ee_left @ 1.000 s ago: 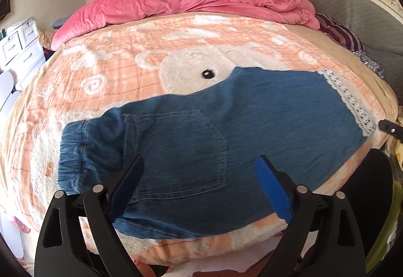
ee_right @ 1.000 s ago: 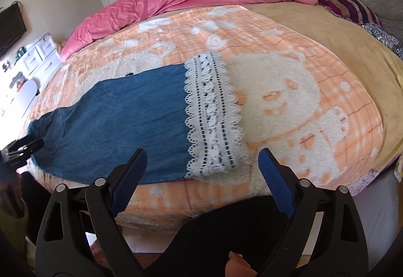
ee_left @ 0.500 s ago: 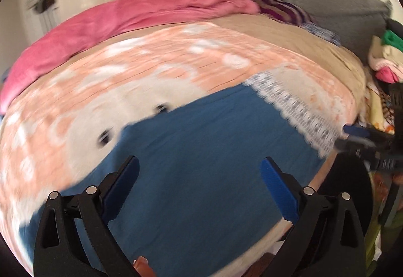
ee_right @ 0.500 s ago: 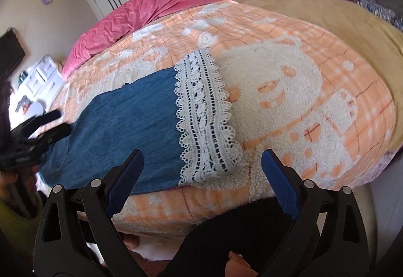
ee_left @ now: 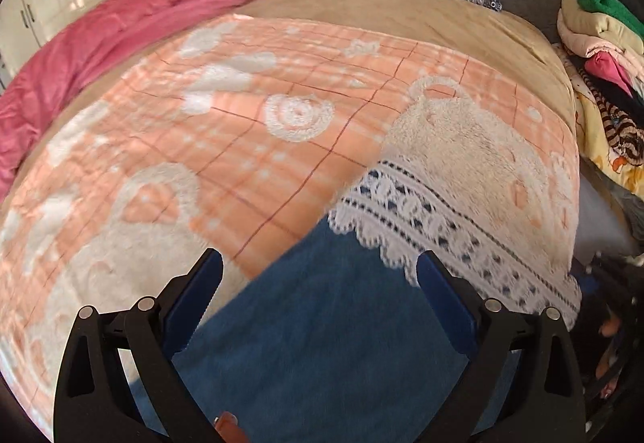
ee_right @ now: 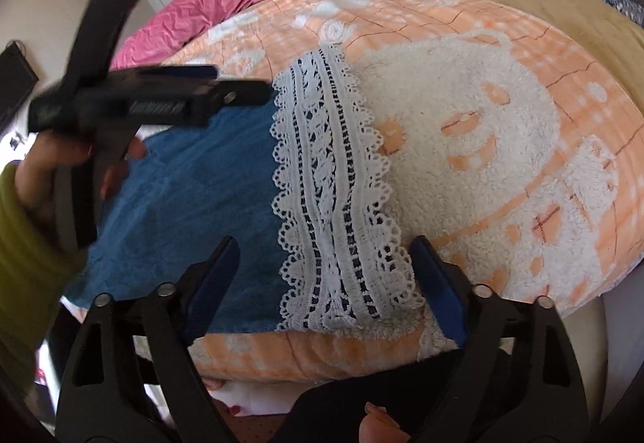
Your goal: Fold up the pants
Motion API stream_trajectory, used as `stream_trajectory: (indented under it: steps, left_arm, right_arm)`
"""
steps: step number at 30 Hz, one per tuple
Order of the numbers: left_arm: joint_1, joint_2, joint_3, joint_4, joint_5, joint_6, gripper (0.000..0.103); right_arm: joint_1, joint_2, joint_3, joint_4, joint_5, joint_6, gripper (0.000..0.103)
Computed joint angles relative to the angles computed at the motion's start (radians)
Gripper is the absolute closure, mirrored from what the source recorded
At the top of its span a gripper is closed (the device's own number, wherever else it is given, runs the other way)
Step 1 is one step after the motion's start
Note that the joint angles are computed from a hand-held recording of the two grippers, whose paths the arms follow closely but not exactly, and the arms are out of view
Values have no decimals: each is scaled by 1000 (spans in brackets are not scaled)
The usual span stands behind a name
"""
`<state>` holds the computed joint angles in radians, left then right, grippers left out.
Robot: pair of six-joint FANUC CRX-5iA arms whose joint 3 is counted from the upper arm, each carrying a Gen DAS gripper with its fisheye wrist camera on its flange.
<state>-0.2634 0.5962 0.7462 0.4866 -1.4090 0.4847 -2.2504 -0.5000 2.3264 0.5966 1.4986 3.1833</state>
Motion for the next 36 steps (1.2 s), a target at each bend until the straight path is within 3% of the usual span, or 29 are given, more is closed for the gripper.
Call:
stream_trajectory:
  steps: [2,5,7,9,12,16,20,24,26,27,31,36]
  left_arm:
    - [-5,48,68,10,-51,21,6]
    - [-16,107,143,34,-117,41,7]
    - [-26,117,152,30,-128,30,8]
    - [-31,134,170,45,-156,16,8]
    - [-35,163,202,69,-198,-4,20]
    - [-36,184,213,86,-220,11,22]
    - [-29,202,216,118,-238,36,27]
    - [-21,169,143,142,-204,18,41]
    - [-15,155,112,164,-190,2,56]
    - [-10,143,91,176,-169,6,70]
    - [21,189,159,258,-226,42,74]
    - [83,188,155,390,-259,23,76]
  right_arm:
    - [9,1,2,22,8,-22,52]
    - [20,26,41,44,-5,-89,69]
    - [31,44,66,61,-19,-125,75]
    - [33,53,82,64,-35,-137,75]
    - [30,44,67,60,-31,-117,73]
    - [12,30,56,37,-39,-89,70]
    - [12,8,18,39,-14,-48,79]
    - [12,10,23,40,-46,-29,85]
    - [10,6,17,40,-50,-19,86]
    - [13,3,9,46,-44,-17,86]
    - [34,-25,-64,88,-9,13,86]
    - [59,-104,-236,133,28,126,86]
